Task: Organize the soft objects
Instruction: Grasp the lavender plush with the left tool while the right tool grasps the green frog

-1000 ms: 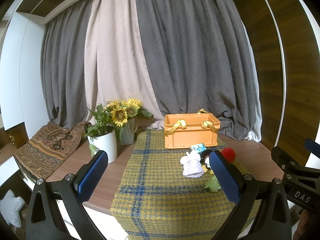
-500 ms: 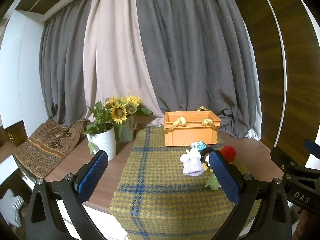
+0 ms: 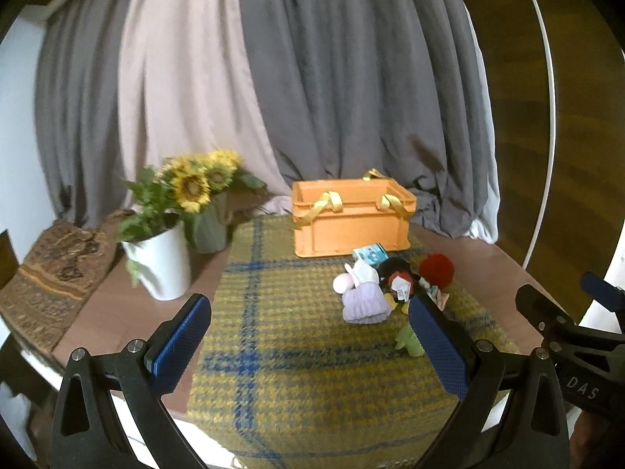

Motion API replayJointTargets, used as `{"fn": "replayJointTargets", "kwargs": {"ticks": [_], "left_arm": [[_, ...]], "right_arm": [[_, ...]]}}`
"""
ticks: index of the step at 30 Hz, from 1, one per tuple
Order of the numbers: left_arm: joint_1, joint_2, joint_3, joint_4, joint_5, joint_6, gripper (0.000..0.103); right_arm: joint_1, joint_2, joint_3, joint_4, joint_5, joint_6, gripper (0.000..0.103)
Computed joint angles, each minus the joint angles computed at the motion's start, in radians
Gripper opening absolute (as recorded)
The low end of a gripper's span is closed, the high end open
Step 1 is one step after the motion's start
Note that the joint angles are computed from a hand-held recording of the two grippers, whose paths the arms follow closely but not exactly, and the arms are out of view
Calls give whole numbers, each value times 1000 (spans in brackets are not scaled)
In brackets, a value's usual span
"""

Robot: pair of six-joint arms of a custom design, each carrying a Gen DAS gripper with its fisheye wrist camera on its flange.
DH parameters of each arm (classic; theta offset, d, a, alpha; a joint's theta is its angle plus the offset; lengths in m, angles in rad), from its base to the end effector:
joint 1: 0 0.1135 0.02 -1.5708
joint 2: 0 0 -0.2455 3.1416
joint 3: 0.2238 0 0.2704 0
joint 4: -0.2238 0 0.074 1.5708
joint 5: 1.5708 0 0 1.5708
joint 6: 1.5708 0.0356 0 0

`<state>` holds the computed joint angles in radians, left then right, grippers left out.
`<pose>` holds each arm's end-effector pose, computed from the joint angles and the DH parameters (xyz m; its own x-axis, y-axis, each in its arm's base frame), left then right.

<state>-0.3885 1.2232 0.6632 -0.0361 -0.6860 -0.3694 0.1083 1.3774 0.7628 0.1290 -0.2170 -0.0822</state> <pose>0.2637 -0.0836 0.1981 -0.4152 -0.1319 -0.9001 -0.3667 0.9298 0.0329 0.3163 0.0421 0.2007 -0.4382 -0.1283 -0.8897 -0.3319 0.9429 0.0275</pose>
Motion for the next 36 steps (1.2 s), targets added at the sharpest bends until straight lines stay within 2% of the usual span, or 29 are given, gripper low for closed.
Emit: {"fn": "replayJointTargets", "kwargs": {"ticks": [4, 9, 14, 21, 27, 32, 36], "left_arm": [[128, 102, 33, 93, 168, 100, 103], [239, 257, 104, 181, 330, 215, 103], [333, 444, 232, 212, 509, 315, 102], [391, 669, 421, 191, 699, 411, 98], [416, 840, 593, 102, 844, 463, 96], [417, 959, 722, 34, 906, 459, 95], [411, 1044, 820, -10, 906, 450, 93]], "right_arm": [[57, 111, 58, 20, 80, 38, 103], [121, 268, 158, 18, 179, 109, 103], [163, 419, 271, -12, 255, 200, 101], [197, 584, 389, -53, 330, 313, 93], [208, 710, 456, -55, 333, 405, 87], [223, 775, 481, -31, 327, 433, 84], [234, 825, 514, -19, 341, 451, 80]]}}
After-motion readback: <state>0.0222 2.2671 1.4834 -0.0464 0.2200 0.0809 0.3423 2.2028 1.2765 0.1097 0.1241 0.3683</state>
